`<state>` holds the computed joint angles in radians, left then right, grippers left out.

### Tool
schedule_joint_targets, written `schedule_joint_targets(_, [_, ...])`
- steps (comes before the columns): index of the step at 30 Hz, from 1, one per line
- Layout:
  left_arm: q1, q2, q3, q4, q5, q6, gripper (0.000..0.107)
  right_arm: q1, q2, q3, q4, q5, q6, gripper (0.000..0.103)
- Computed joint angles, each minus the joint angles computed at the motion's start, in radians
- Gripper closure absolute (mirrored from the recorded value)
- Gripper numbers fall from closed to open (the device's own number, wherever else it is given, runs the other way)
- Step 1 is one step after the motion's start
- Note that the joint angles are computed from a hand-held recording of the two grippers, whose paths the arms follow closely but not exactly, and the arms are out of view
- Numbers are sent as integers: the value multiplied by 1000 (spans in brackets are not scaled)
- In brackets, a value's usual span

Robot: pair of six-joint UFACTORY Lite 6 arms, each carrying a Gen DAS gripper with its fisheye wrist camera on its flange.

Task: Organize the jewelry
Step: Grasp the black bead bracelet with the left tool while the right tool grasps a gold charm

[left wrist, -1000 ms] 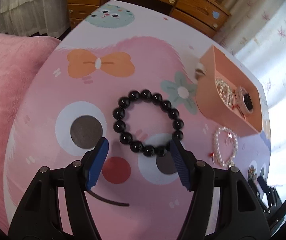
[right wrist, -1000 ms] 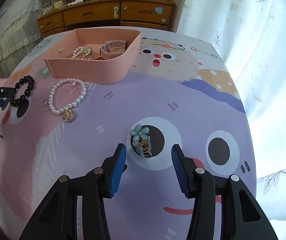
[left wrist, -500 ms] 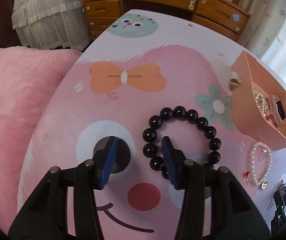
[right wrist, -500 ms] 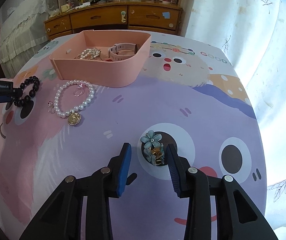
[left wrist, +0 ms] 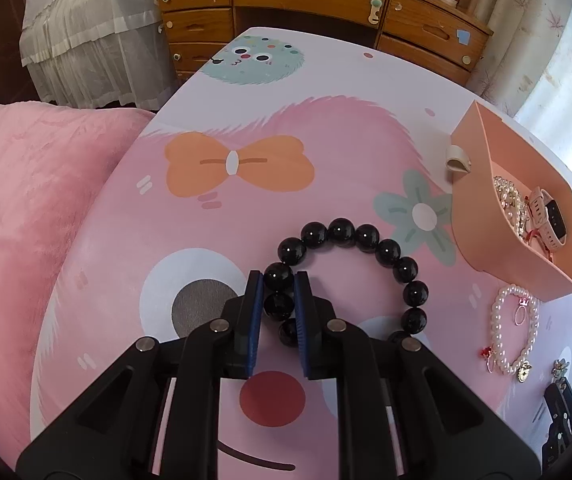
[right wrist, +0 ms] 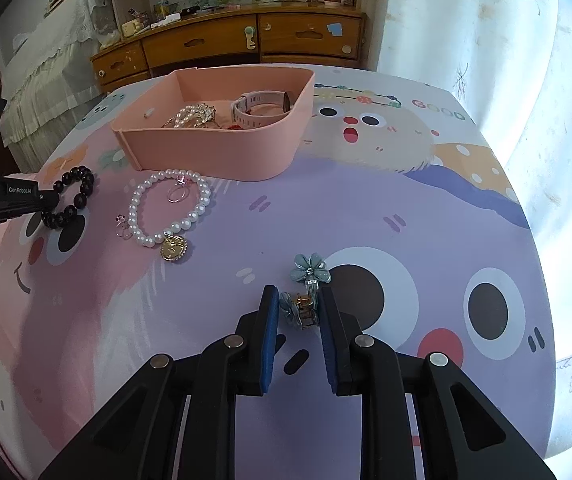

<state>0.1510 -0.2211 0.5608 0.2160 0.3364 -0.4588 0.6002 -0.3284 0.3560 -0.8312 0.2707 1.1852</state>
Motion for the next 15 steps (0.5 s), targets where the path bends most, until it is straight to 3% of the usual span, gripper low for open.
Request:
schedule_joint_targets(5, [24,-50,-40,-113,5,96,95,24,-36,23,152,10,-129,83])
schedule_joint_targets(11, [29,-177,-93,-167,4,167,95,8,-39,104,513,-58,-448,83])
schedule_joint_targets(15, [23,-254,-87,-226,36,231,95,26,15,195,390,-94,-265,83])
